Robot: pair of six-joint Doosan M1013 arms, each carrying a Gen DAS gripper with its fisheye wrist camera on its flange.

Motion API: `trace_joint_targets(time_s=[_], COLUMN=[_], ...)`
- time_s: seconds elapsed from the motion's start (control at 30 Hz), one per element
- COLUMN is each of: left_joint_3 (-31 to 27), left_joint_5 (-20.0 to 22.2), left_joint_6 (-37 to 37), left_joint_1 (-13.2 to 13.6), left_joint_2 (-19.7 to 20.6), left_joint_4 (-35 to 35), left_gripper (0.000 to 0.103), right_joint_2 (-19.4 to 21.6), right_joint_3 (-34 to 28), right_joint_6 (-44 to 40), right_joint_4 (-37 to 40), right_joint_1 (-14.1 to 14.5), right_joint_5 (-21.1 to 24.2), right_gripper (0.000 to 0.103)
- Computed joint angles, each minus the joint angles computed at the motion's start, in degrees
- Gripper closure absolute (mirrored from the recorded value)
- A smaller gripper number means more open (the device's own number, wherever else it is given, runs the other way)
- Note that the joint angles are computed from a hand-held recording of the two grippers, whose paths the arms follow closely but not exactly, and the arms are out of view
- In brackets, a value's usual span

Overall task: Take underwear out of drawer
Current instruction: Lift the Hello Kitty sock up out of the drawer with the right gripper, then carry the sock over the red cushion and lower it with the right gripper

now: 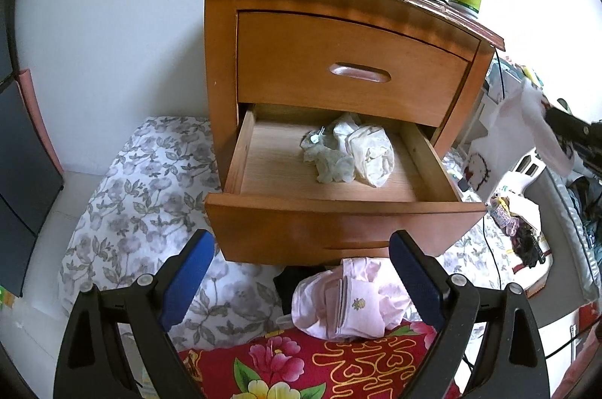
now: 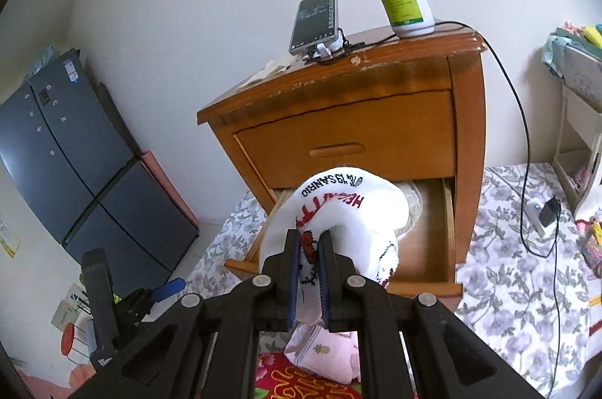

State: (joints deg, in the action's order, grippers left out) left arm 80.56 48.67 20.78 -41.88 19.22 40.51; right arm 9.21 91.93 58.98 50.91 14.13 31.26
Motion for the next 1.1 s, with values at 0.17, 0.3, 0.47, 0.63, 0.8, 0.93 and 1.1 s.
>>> trace_joint_targets(time_s=[0.17, 0.3, 0.47, 0.63, 0.8, 0.93, 1.1], left_joint_3=[0.46, 0.79, 1.77, 2.43, 2.85, 3.04, 3.04], left_joint_5=[0.01, 0.00, -0.38, -0.38, -0.32, -0.35, -0.40], left_joint_6=[-0.49, -0.82, -2.05, -2.63, -2.92, -2.82, -1.75], left_joint_1=[-0.48, -0.67, -0.89, -1.01, -0.96, -0.84, -0.63], left_joint_2=[-0.41, -0.70, -1.42, -1.83, -2.09, -2.13, -1.94], left_joint_4=[0.29, 0.46, 1.03, 1.06, 0.78, 0.23, -1.02], left_gripper=[0.009, 0.009, 0.009, 0.009, 0.009, 0.009, 0.009], right_joint_2=[-0.82, -1.29, -1.54, -0.88, 0.79, 2.43, 4.56], right_joint_3=[1.40, 2.36, 2.95, 2.95, 2.44, 1.76, 1.00], right_joint_6=[4.11, 6.43, 12.11, 17.06, 22.19, 26.02, 28.21], right_joint_4=[-3.08, -4.72, -10.12, -15.20, -20.01, -22.84, -24.22], right_joint_1=[0.54, 0.93, 1.75, 2.81, 3.73, 4.18, 4.63], right_joint_5=[-0.07, -0.31, 0.26, 1.47, 3.51, 6.05, 8.05], right_gripper=[0.093, 0.093, 0.093, 0.093, 0.093, 0.093, 0.092])
